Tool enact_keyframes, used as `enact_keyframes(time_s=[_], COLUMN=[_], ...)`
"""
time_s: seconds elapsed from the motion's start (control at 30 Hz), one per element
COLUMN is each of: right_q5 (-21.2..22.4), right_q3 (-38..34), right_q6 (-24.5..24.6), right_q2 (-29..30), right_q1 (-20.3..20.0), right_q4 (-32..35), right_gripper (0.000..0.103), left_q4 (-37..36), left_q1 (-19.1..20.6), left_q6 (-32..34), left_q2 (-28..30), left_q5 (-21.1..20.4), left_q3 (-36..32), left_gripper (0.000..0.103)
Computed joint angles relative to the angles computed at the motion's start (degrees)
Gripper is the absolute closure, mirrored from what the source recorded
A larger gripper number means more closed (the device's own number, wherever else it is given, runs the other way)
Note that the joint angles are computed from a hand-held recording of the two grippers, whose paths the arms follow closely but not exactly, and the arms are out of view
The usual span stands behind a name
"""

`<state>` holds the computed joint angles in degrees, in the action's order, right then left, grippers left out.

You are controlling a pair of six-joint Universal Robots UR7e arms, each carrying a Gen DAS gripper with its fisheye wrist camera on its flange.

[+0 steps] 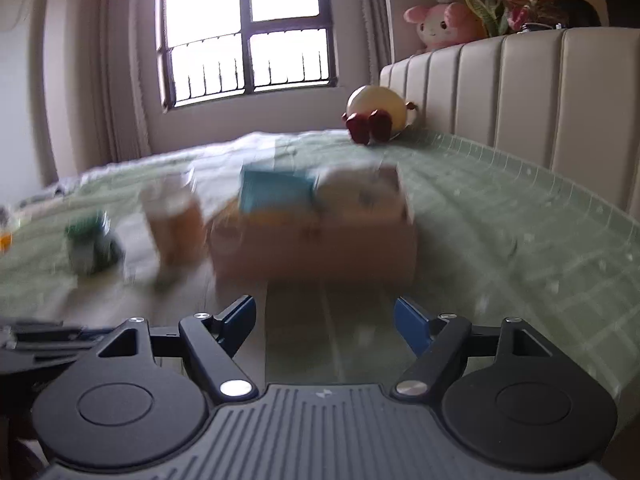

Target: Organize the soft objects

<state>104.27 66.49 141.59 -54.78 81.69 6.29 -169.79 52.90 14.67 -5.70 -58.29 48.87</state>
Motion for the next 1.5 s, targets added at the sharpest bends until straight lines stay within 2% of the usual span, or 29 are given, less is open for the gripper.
enact_keyframes(time_s=[0.1,0.2,0.33,0.43,0.57,0.8,1.5], right_q5=[-0.21,-3.21,-4.48,-5.60,-5.48,-6.65,-6.91], right_q3=[2.28,7.00,5.98,5.97,7.86,8.65,8.51], right_q6=[-0.52,-1.91,-0.96,-0.91,-2.61,-2.09,-1.53], right_q2=[0.07,-1.73,-1.29,-1.30,-1.73,-2.13,-2.17], right_q1=[-1.13,-2.22,-2.64,-3.10,-3.06,-3.45,-3.51], right_q4=[-0.75,-6.40,-5.08,-4.96,-7.71,-8.36,-7.85], right_gripper=[0.026,0.024,0.021,0.020,0.020,0.020,0.020], left_q4=[-8.11,-12.65,-17.76,-17.45,-15.98,-12.32,-13.77], left_q1=[-0.78,-1.91,-3.03,-3.35,-3.23,-3.00,-3.21], left_q6=[4.20,7.31,12.85,10.93,8.49,4.24,5.79], left_q2=[0.81,1.36,4.16,4.95,4.46,3.15,3.75], left_q5=[2.59,5.19,8.89,10.16,10.05,9.29,9.92], left_q3=[3.44,5.41,3.90,2.68,2.78,3.30,3.10], left_gripper=[0.087,0.087,0.087,0.087,0.087,0.087,0.087])
